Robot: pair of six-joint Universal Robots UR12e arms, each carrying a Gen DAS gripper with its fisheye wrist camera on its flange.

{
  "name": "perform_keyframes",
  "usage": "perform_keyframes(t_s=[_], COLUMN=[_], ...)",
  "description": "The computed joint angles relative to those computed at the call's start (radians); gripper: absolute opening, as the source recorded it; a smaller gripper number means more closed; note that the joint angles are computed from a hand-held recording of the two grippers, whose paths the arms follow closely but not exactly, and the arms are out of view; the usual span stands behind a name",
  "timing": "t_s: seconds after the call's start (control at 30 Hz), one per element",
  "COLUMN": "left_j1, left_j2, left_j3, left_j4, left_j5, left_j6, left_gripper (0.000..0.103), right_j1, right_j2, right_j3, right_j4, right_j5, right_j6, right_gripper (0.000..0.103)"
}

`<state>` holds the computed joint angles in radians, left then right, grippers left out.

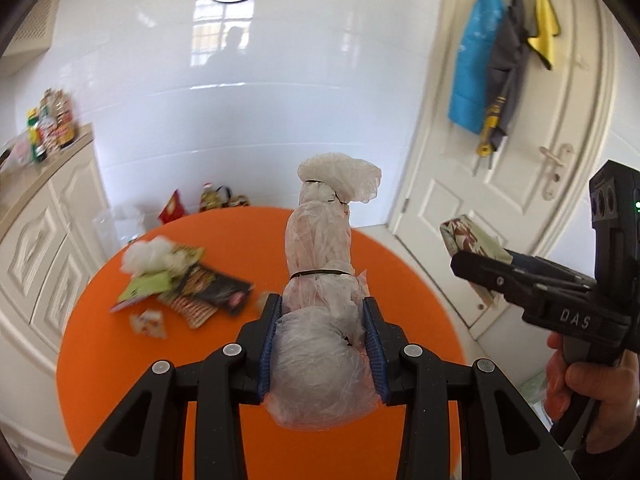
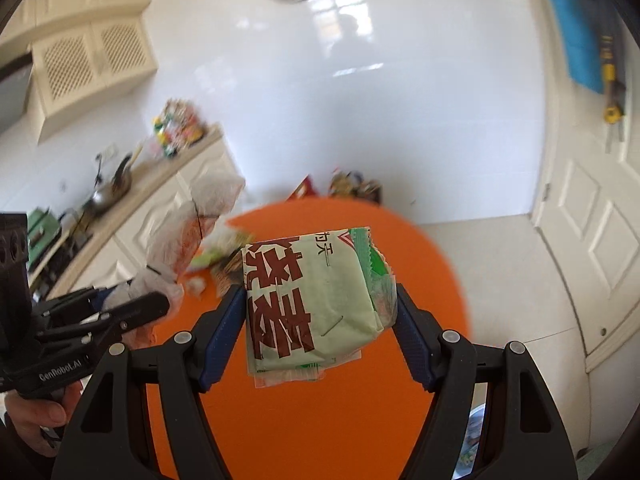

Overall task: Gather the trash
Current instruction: 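Carry the packet and bundle to the blue bin and open both tools over it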

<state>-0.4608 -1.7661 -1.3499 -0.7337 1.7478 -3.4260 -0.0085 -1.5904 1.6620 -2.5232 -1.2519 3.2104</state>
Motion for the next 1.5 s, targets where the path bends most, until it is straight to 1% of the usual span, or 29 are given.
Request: perform_keyframes(t_s=[0.13,0.3,0.4,0.5,0.6,0.67,0.7,0.77,0.83,0.87,0.93,1.03,1.07,1.1,1.17,1.2,1.23,1.27,1.37,1.4,1.43,1.47,1.5], left_j1=[-0.025,-0.056,-0.074,-0.099,-0.119,-0.128,-0.133,-0.139,-0.127,-0.127,-0.12,-0.112,-0.111,-0.114,-0.113,-0.115,-0.114,-0.118,-0.116,-0.118,-0.117,-0.115,-0.117], left_j2=[-0.04,-0.102,-0.138,-0.17,-0.203,-0.228,-0.24,-0.261,-0.29,-0.298,-0.331,-0.375,-0.382,-0.412,-0.435,-0.467,-0.482,-0.513,-0.624,-0.674,-0.702,-0.746,-0.779], left_j3=[0.055,0.129,0.172,0.203,0.231,0.253,0.263,0.273,0.308,0.31,0.349,0.403,0.405,0.449,0.475,0.529,0.549,0.598,0.775,0.863,0.908,0.98,1.04], left_j4=[0.005,-0.024,-0.083,-0.143,-0.202,-0.244,-0.264,-0.302,-0.348,-0.362,-0.413,-0.486,-0.503,-0.529,-0.569,-0.601,-0.626,-0.657,-0.782,-0.844,-0.879,-0.926,-0.97], left_j5=[-0.067,-0.167,-0.243,-0.288,-0.335,-0.352,-0.358,-0.375,-0.389,-0.394,-0.403,-0.427,-0.431,-0.432,-0.44,-0.44,-0.442,-0.444,-0.455,-0.451,-0.449,-0.45,-0.446], left_j6=[0.057,0.114,0.14,0.168,0.179,0.182,0.182,0.176,0.183,0.177,0.174,0.171,0.17,0.165,0.157,0.153,0.152,0.147,0.147,0.143,0.147,0.157,0.161], left_gripper=[0.035,0.035,0.035,0.035,0.035,0.035,0.035,0.035,0.035,0.035,0.035,0.035,0.035,0.035,0.035,0.035,0.035,0.035,0.036,0.036,0.037,0.039,0.04], right_j1=[-0.054,-0.145,-0.208,-0.274,-0.33,-0.362,-0.366,-0.389,-0.412,-0.421,-0.442,-0.466,-0.471,-0.475,-0.485,-0.489,-0.49,-0.492,-0.499,-0.5,-0.502,-0.505,-0.506], right_j2=[-0.044,-0.116,-0.16,-0.196,-0.217,-0.219,-0.216,-0.213,-0.209,-0.206,-0.198,-0.18,-0.173,-0.167,-0.147,-0.139,-0.134,-0.127,-0.106,-0.097,-0.087,-0.081,-0.077], right_j3=[0.028,0.093,0.142,0.189,0.231,0.257,0.266,0.289,0.313,0.322,0.342,0.363,0.368,0.372,0.378,0.381,0.384,0.387,0.391,0.39,0.389,0.391,0.392], right_j4=[-0.019,-0.016,0.009,0.037,0.072,0.094,0.102,0.125,0.143,0.152,0.167,0.19,0.199,0.205,0.218,0.225,0.23,0.233,0.234,0.24,0.253,0.259,0.26], right_j5=[-0.042,-0.099,-0.127,-0.121,-0.113,-0.1,-0.103,-0.091,-0.079,-0.074,-0.05,-0.024,-0.016,-0.012,0.012,0.019,0.023,0.026,0.044,0.043,0.041,0.046,0.052], right_j6=[0.027,0.069,0.104,0.13,0.134,0.148,0.156,0.166,0.176,0.18,0.192,0.197,0.199,0.2,0.206,0.207,0.21,0.213,0.222,0.229,0.235,0.241,0.255], right_gripper=[0.072,0.072,0.072,0.072,0.072,0.072,0.072,0.072,0.072,0.072,0.072,0.072,0.073,0.073,0.073,0.073,0.073,0.073,0.075,0.076,0.076,0.077,0.082])
